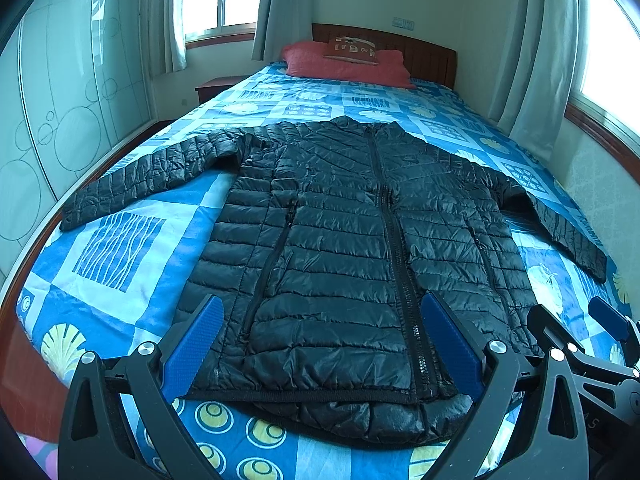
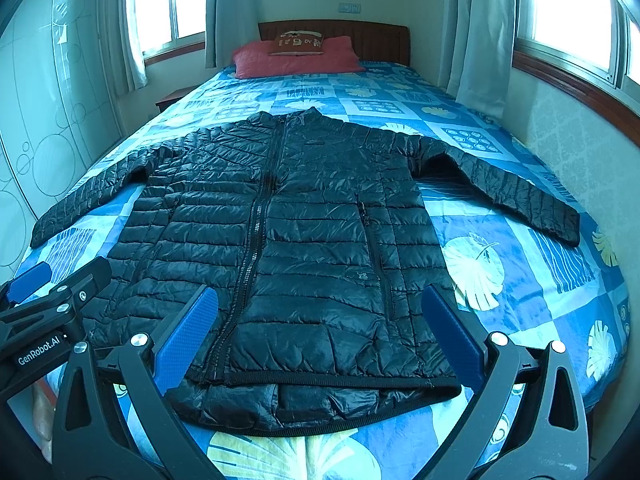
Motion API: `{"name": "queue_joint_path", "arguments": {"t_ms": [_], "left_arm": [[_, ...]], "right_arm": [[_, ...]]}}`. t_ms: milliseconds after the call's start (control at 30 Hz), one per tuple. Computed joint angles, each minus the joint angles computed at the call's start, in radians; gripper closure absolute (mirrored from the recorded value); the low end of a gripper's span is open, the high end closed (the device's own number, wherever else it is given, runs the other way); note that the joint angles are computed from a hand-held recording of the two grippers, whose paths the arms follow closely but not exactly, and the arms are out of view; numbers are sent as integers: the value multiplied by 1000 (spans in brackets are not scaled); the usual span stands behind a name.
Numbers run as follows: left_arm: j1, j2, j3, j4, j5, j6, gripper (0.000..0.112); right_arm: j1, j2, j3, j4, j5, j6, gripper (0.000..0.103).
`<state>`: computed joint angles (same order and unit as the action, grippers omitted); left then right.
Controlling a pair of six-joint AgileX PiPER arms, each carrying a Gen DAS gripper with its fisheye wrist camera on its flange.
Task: Fold large clothes
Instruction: 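Grasp a jacket sleeve with the right tool and fold it across the body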
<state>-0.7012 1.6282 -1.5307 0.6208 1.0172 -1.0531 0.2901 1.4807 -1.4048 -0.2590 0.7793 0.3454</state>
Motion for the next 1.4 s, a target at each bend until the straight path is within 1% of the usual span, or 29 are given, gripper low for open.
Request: {"name": "queue_joint_path", "arguments": {"t_ms": [100, 133, 233, 300, 400, 467, 500, 533, 567, 633, 700, 733, 800, 933, 967, 1067, 1100, 1167, 1267, 1367, 1400], "left_arm": [[49, 12, -4, -61, -36, 58, 14], [68, 17, -6, -81, -43, 74, 14], [148, 36, -1, -104, -63, 83, 14], [204, 54, -4, -110, -73, 93, 14], [316, 94, -10, -111, -96, 115, 14], [406, 136, -20, -113, -116, 129, 14], [453, 151, -16, -126, -136, 136, 14], [498, 171, -19, -141, -149, 147, 14], [555, 195, -16, -166, -179, 159, 14], [637, 242, -28, -213, -214, 189, 14], [683, 281, -51, -226, -215, 207, 14], [711, 303, -57, -226, -228, 208, 14], [736, 330, -68, -225, -239, 200, 14], [754, 346, -46, -193, -264, 150, 14], [750, 352, -50, -174, -260, 139, 14], [717, 379, -80, -115, -203, 110, 14], [712, 379, -80, -104, -196, 104, 14], [719, 370, -64, -107, -212, 104, 14], [719, 372, -63, -101, -214, 99, 14], [711, 395, -92, -93, -194, 97, 13], [710, 400, -98, -92, -191, 97, 13]], "right_arm": [[-24, 22, -9, 38, -13, -24, 2], [-48, 34, -12, 77, -26, -48, 2], [-136, 76, -30, 208, -58, -124, 2], [-181, 112, -51, 245, -77, -136, 2], [-285, 176, -85, 320, -138, -162, 2], [-380, 250, -149, 389, -141, -181, 10], [-430, 294, -191, 436, -129, -194, 24], [-465, 325, -218, 473, -121, -204, 34], [-523, 373, -260, 550, -115, -235, 35], [-602, 451, -333, 658, -105, -281, 35], [-687, 550, -439, 747, -79, -288, 35], [-717, 582, -470, 795, -72, -301, 35], [-785, 662, -544, 871, -77, -288, 35], [-861, 774, -652, 913, -112, -245, 34], [-878, 800, -678, 943, -114, -255, 34], [-918, 900, -804, 966, -102, -216, 34], [-934, 920, -817, 1013, -115, -240, 34], [-942, 935, -826, 1062, -148, -269, 35], [-948, 1005, -948, 980, -157, -188, 35], [-970, 1081, -1063, 1006, -155, -173, 35], [-970, 1109, -1118, 970, -147, -137, 35]]}}
